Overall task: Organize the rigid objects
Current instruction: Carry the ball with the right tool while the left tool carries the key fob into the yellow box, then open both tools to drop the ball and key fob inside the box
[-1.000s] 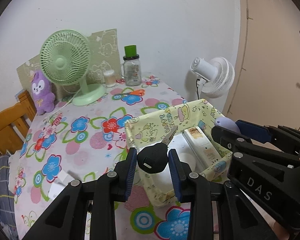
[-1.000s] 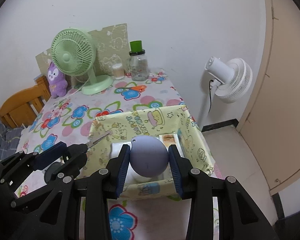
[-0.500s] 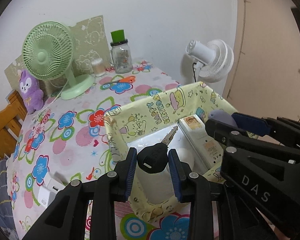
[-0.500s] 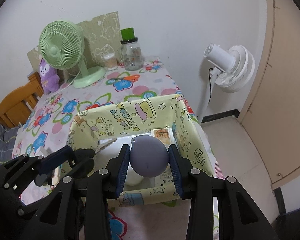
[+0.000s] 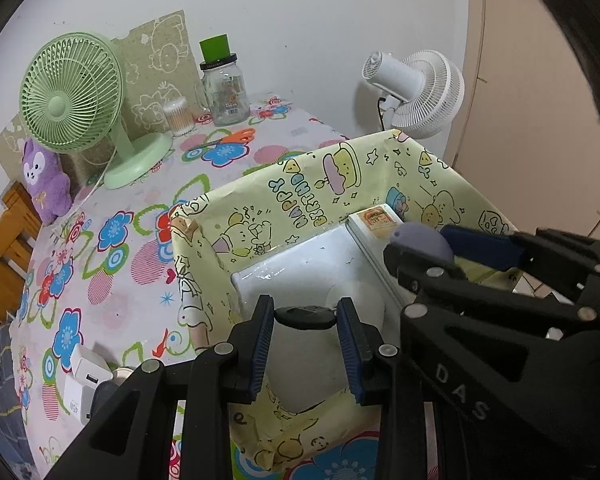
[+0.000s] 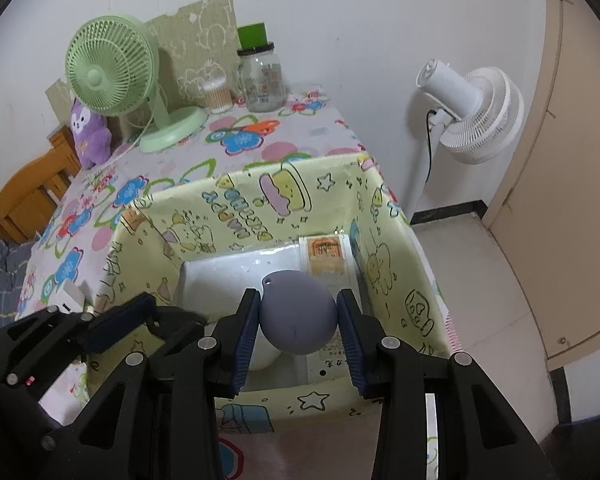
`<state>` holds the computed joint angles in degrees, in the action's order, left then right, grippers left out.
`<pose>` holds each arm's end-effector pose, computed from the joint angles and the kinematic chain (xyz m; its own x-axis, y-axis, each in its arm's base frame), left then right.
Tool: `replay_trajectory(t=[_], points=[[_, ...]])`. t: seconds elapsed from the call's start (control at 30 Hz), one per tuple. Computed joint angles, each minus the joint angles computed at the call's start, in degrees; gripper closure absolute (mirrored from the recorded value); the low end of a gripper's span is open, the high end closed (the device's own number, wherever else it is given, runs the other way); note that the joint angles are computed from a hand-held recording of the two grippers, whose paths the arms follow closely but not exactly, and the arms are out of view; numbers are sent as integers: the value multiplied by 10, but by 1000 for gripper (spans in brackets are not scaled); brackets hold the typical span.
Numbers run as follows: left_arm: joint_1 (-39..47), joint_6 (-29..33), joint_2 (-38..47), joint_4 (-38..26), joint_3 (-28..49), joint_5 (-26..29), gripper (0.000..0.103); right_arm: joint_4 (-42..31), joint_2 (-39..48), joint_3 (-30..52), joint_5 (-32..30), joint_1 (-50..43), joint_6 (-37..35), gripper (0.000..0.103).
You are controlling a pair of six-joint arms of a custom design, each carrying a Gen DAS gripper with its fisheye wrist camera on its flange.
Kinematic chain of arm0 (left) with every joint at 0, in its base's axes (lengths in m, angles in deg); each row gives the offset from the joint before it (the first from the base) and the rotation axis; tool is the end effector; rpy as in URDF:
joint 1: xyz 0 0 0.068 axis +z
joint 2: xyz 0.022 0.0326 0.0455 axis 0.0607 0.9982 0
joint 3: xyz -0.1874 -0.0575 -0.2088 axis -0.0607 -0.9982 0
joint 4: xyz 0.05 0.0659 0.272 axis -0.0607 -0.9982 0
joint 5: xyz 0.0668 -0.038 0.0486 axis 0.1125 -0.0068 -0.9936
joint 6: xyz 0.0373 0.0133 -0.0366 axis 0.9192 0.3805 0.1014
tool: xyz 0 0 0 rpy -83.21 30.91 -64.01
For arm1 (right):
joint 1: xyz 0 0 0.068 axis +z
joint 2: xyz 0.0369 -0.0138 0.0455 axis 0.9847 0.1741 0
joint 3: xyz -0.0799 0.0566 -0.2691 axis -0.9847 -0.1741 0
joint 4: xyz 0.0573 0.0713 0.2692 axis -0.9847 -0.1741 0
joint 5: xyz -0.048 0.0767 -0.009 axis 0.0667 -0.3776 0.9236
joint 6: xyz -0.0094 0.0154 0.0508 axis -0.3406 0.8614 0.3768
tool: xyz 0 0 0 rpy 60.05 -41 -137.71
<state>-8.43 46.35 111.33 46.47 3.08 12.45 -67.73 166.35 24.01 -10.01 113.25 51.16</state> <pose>0.1955 -0.0328 0.1423 -0.8051 0.0017 -0.5931 -0.0651 0.9937 0.0912 0.2534 0.1659 0.1280 -0.7533 -0.2731 -0.5983 -0.4104 0.9061 0.1030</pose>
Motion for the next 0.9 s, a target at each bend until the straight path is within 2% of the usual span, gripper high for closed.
replay_trajectory(t=[0.17,0.4,0.6,0.67,0.73,0.8,0.9], points=[[10,2,10,0,4,9,70,2,7,1,-3,-2,4,61],[17,1,19,-7,12,11,62,-3,9,4,0,-3,9,60],[19,3,-9,-20,8,31,39,-13,-5,1,-10,-9,17,60],[10,1,-22,-25,5,21,29,-20,-13,-1,-9,-8,20,59],[7,1,-34,-31,4,19,26,-25,-21,-3,-12,-8,23,56],[18,5,-53,-43,2,41,25,-31,-33,-7,-12,-7,27,43],[23,3,-85,-61,-2,44,25,-33,-64,-22,-2,-3,31,36]])
